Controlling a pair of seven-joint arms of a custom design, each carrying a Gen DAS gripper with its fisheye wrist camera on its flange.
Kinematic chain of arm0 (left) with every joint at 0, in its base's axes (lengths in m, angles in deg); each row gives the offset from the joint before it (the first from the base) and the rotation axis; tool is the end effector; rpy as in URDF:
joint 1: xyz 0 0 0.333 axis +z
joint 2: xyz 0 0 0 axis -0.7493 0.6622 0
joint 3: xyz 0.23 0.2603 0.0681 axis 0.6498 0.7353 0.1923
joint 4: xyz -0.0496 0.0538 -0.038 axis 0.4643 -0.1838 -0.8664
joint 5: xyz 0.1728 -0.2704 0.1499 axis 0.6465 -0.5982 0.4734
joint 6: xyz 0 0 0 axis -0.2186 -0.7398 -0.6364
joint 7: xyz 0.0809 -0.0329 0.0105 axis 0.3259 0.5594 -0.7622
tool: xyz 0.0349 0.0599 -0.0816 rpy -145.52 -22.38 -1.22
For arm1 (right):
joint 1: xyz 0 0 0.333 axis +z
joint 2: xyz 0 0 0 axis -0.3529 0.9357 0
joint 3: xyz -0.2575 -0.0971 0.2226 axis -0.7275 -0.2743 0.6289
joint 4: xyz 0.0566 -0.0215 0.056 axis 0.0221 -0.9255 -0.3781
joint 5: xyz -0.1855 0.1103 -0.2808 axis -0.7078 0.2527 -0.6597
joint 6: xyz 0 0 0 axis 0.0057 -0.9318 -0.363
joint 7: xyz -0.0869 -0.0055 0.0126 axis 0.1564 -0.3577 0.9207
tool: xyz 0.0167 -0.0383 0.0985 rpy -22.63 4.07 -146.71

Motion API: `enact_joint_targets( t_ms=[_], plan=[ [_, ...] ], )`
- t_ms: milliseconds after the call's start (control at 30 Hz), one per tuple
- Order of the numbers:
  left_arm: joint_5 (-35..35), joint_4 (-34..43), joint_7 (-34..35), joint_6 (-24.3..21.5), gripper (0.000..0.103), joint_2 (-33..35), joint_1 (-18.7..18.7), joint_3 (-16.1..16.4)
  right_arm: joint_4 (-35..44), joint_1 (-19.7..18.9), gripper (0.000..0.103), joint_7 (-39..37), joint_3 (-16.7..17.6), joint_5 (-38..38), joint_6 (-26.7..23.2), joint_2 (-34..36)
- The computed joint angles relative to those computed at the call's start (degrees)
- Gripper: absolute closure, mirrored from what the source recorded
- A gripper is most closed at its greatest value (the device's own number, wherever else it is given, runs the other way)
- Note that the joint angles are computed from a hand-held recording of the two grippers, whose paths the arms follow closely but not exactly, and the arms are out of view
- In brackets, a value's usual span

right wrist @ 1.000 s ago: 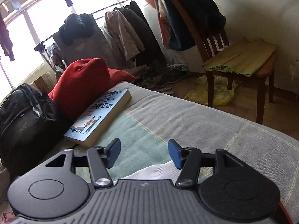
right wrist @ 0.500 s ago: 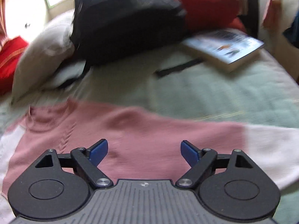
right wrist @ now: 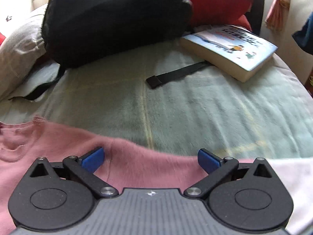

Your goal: Fold clothes

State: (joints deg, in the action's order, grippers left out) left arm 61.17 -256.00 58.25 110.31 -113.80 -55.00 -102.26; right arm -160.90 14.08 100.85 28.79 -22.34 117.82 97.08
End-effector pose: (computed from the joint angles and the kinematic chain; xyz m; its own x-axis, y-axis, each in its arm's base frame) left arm 0.2097 -0.2339 0.4036 0.0274 -0.9942 0.1037 -0.8057 -0.0833 -0.5865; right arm 0.6411 0.4552 0.3875 0.1734 -0.9772 -0.1229 -0.7979 -0.0662 -0.5992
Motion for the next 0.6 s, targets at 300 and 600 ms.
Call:
enact_joint_targets(
  t_ms=[300, 600],
  plan=[
    [-0.1, -0.5, -0.4, 0.9, 0.004, 0.0, 0.3, -0.9, -11.6, -1.6, 0.000, -8.8, 4.9, 2.8, 4.1, -5.1],
    [-0.7, -2.2, -3.1, -4.4, 0.004, -5.6, -3.6, 0.3, -12.2, 0.9, 0.000, -5.9, 3.2, -0.9, 8.0, -6.8]
  ],
)
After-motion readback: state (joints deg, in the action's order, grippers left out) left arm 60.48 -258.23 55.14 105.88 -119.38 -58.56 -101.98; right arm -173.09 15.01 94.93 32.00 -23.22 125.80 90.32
